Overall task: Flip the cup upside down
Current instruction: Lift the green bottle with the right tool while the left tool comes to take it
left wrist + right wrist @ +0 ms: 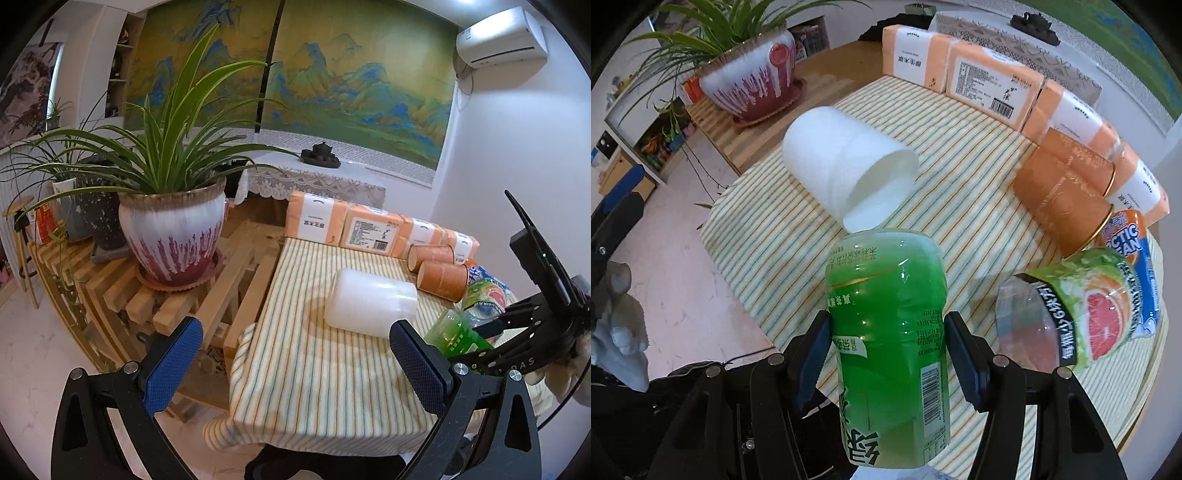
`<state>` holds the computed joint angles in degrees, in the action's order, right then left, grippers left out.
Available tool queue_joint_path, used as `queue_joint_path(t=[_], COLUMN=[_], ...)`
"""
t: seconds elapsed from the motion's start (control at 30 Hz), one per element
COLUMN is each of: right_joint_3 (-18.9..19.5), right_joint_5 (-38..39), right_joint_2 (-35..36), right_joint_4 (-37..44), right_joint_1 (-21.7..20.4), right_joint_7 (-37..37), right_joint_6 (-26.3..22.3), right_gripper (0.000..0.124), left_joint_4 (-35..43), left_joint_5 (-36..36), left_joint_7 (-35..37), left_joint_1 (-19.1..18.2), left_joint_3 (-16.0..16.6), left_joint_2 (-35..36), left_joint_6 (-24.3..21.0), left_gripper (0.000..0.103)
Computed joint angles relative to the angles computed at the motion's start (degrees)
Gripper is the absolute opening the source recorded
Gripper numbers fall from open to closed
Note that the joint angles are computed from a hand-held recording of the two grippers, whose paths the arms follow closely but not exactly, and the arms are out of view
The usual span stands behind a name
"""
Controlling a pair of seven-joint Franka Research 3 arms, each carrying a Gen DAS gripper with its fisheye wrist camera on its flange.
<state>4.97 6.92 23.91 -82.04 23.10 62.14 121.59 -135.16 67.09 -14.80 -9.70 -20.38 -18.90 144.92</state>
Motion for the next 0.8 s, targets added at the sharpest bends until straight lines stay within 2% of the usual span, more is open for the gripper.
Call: queue_joint_path(t=[0.13,0.2,0.3,0.43,0.53,0.7,0.8], right_joint_3=[-0.1,-0.5,-0.5,0.7,1.4,0.9,0.4], right_joint_5=[-1.2,-3.1,-4.0,0.6,6.2,14.6,19.3], right_joint_2=[-0.5,-0.7,-1.5,-3.9,-7.6,-16.1,-20.9], right_joint_4=[-1.8,-2.6,-4.2,-6.5,-10.8,-23.3,-31.4], right_joint_1=[0.8,1.6,1.7,-0.5,-2.6,-5.2,-6.2], right_joint_7=[0.3,0.9,0.8,-1.5,-3.7,-5.5,-6.1], right_joint_6=[2.7,4.5,6.5,8.6,12.3,23.7,30.8], right_gripper=[0.061,0.071,0.072,0.072,0.072,0.072,0.072], left_joint_4=[0.1,0.1,0.5,1.6,3.6,8.1,11.4], left_joint_5=[-0.9,-1.3,-2.0,-3.4,-4.5,-7.8,-13.8], left_joint_7=[0.3,0.6,1.2,2.3,3.6,4.7,8.0], left_joint_1=[-0.2,-0.2,-0.2,-0.2,-0.4,-1.4,-2.7], left_joint_3=[0.2,0.4,0.5,0.9,0.9,2.0,3.3], left_joint_2=[0.1,0.1,0.5,1.7,3.8,9.2,13.5], left_joint_6=[0.1,0.5,1.0,3.2,4.2,8.2,10.7], left_gripper=[0.102,0.102,0.102,0.102,0.102,0.102,0.102])
